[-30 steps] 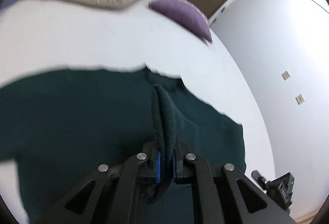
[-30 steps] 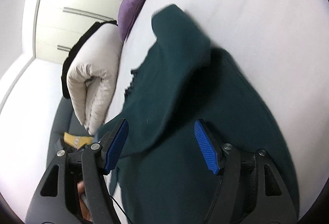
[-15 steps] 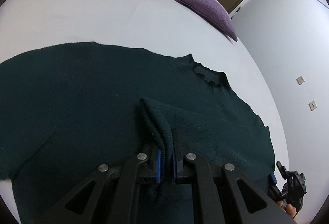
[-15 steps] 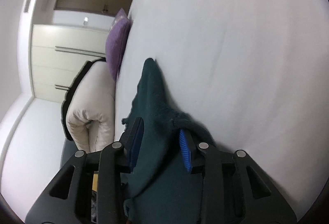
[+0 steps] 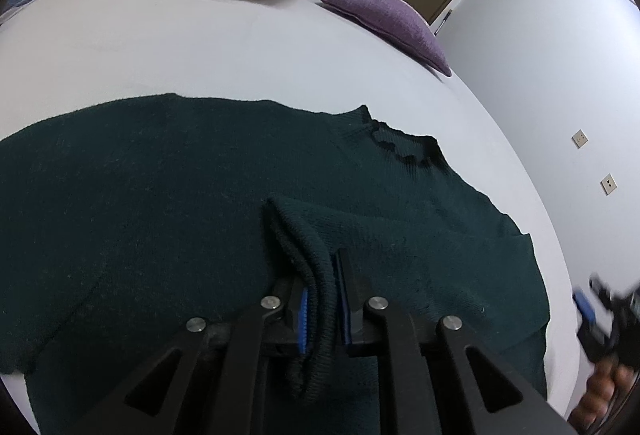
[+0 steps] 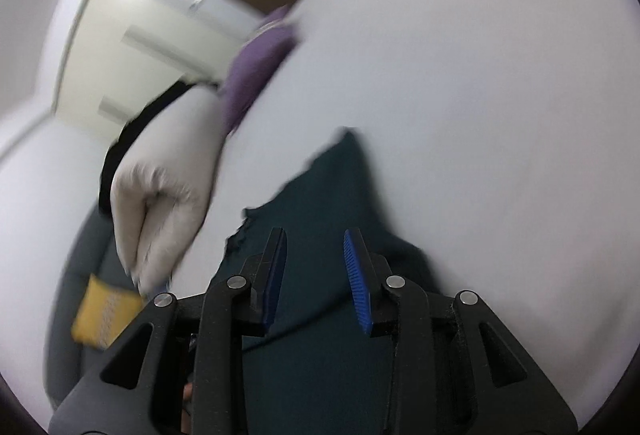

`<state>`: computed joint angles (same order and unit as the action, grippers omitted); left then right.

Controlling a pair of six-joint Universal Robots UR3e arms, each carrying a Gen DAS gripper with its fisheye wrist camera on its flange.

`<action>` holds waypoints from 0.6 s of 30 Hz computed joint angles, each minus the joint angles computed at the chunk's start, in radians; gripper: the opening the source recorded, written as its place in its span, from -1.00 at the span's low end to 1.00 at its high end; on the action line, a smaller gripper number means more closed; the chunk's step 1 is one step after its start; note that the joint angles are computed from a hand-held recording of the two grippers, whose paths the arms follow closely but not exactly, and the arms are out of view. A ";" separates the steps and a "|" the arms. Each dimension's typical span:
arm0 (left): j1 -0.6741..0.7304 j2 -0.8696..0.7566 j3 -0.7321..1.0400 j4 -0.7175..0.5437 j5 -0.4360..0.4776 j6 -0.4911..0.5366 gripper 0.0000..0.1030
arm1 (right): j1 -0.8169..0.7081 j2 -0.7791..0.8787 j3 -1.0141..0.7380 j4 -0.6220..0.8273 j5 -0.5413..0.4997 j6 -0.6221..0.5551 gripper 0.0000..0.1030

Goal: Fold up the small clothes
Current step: 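Grasp the other sweater sleeve with the left gripper, then lift and fold the held sleeve across the body, then open the left gripper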

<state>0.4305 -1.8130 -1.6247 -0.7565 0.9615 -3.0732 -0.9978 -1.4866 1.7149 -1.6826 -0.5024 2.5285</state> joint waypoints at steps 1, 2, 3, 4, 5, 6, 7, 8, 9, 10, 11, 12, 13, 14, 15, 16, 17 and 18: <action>0.002 0.002 -0.014 0.020 -0.004 0.006 -0.70 | 0.051 0.084 -0.091 0.067 0.014 -0.040 -0.43; 0.005 0.004 -0.031 0.043 -0.011 0.013 -0.69 | 0.107 0.173 -0.171 0.061 -0.003 -0.019 -0.43; 0.011 0.003 -0.043 0.058 -0.023 0.013 -0.69 | 0.144 0.229 -0.208 0.005 -0.037 0.042 -0.43; 0.020 0.000 -0.049 0.061 -0.042 0.008 -0.68 | 0.179 0.300 -0.256 -0.039 -0.086 0.100 -0.43; 0.024 -0.003 -0.046 0.056 -0.053 0.003 -0.68 | 0.202 0.359 -0.280 -0.085 -0.132 0.147 -0.53; 0.036 -0.006 -0.039 0.035 -0.075 0.006 -0.68 | 0.193 0.389 -0.262 -0.101 -0.121 0.152 -0.66; 0.042 -0.005 -0.034 0.016 -0.084 0.012 -0.68 | 0.158 0.377 -0.202 -0.114 -0.077 0.113 -0.89; 0.045 0.000 -0.033 0.003 -0.088 0.018 -0.67 | 0.131 0.358 -0.171 -0.078 -0.050 0.053 -0.91; 0.051 0.011 -0.023 -0.031 -0.085 0.032 -0.66 | 0.108 0.334 -0.157 -0.018 -0.048 -0.011 -0.91; 0.052 0.023 -0.020 -0.046 -0.076 0.031 -0.63 | 0.087 0.304 -0.138 0.014 -0.072 -0.047 -0.91; 0.054 0.040 -0.024 -0.051 -0.060 0.021 -0.51 | 0.066 0.272 -0.126 0.046 -0.099 -0.078 -0.89; 0.055 0.075 -0.039 -0.040 -0.025 -0.010 -0.42 | 0.052 0.252 -0.132 0.081 -0.106 -0.104 -0.82; 0.056 0.102 -0.057 -0.020 -0.010 -0.027 -0.12 | 0.040 0.233 -0.142 0.114 -0.107 -0.127 -0.76; 0.052 0.122 -0.074 0.011 0.007 -0.039 0.19 | 0.030 0.222 -0.164 0.152 -0.092 -0.151 -0.68; 0.039 0.132 -0.085 0.045 0.037 -0.046 0.28 | 0.023 0.219 -0.182 0.187 -0.076 -0.175 -0.65; 0.020 0.127 -0.081 0.061 0.071 -0.038 0.32 | 0.032 0.233 -0.219 0.200 -0.062 -0.167 -0.55; 0.001 0.110 -0.071 0.059 0.097 -0.023 0.32 | 0.049 0.252 -0.257 0.190 -0.060 -0.137 -0.39; -0.009 0.095 -0.067 0.062 0.111 -0.018 0.32 | 0.077 0.290 -0.295 0.132 -0.070 -0.066 -0.25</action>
